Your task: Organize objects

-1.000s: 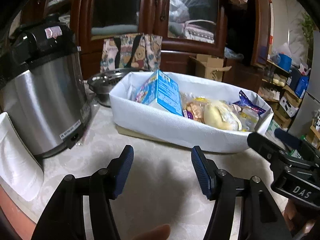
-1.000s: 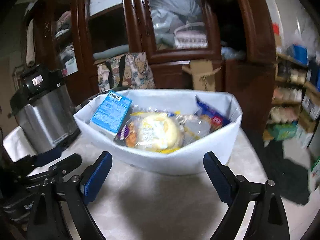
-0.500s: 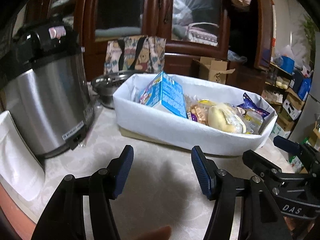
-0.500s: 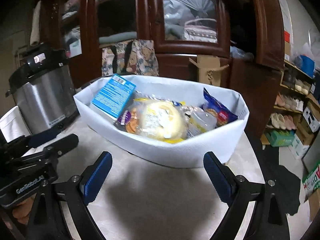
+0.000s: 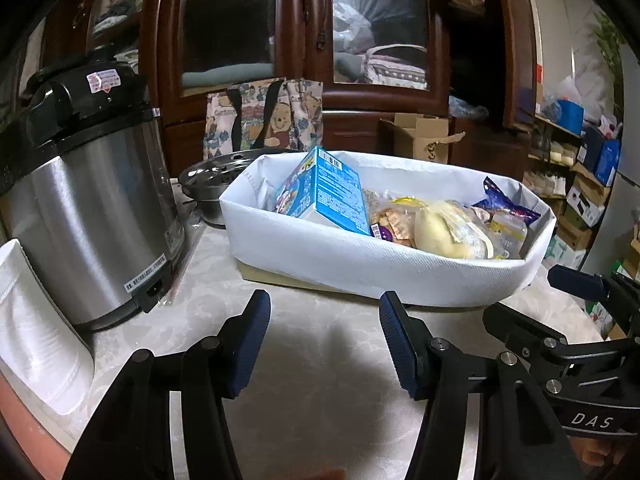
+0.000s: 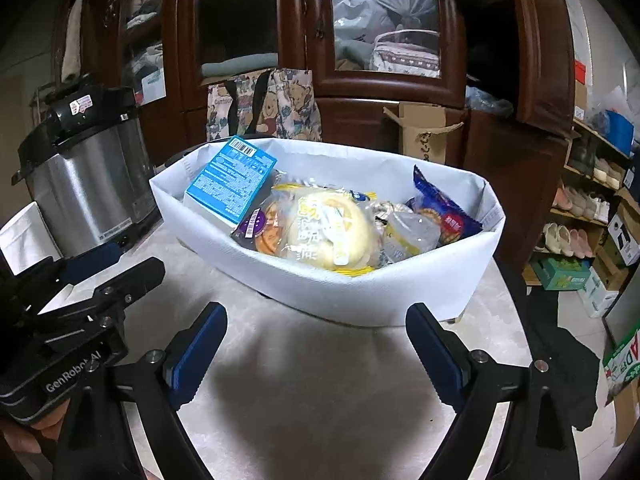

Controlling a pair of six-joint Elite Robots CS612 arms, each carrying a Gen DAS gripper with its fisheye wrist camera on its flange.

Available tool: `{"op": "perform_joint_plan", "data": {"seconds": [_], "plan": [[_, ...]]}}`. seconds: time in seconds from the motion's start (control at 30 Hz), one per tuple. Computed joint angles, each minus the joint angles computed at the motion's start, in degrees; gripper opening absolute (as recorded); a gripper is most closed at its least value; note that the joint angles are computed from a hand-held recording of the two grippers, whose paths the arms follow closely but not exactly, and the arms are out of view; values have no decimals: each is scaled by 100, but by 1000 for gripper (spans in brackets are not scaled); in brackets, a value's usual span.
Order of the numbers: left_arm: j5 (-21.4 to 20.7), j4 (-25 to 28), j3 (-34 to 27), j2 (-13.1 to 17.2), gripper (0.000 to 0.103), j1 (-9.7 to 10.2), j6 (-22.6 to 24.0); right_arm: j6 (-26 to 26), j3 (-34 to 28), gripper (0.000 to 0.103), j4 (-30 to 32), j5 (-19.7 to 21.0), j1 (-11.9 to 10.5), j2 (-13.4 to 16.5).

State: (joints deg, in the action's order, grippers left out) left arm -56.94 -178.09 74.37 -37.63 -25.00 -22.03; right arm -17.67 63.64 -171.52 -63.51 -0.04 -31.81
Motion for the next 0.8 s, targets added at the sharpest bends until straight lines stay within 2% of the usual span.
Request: {"op": "perform_joint_plan", "data": {"seconds": [0.3, 0.5, 0.67, 0.8], "plan": [[-80, -2, 34, -30, 56, 4, -73, 1, -25, 92, 104, 39, -6, 4], [-139, -36, 38, -32, 56, -4, -4, 19, -85, 92, 502, 141, -24, -11], [-252, -20, 31, -31, 56, -15, 143, 62, -140, 92, 759, 56, -17, -10], [-295, 90, 6, -25, 55, -20, 237, 0, -155, 92, 857, -188, 13, -14]]}}
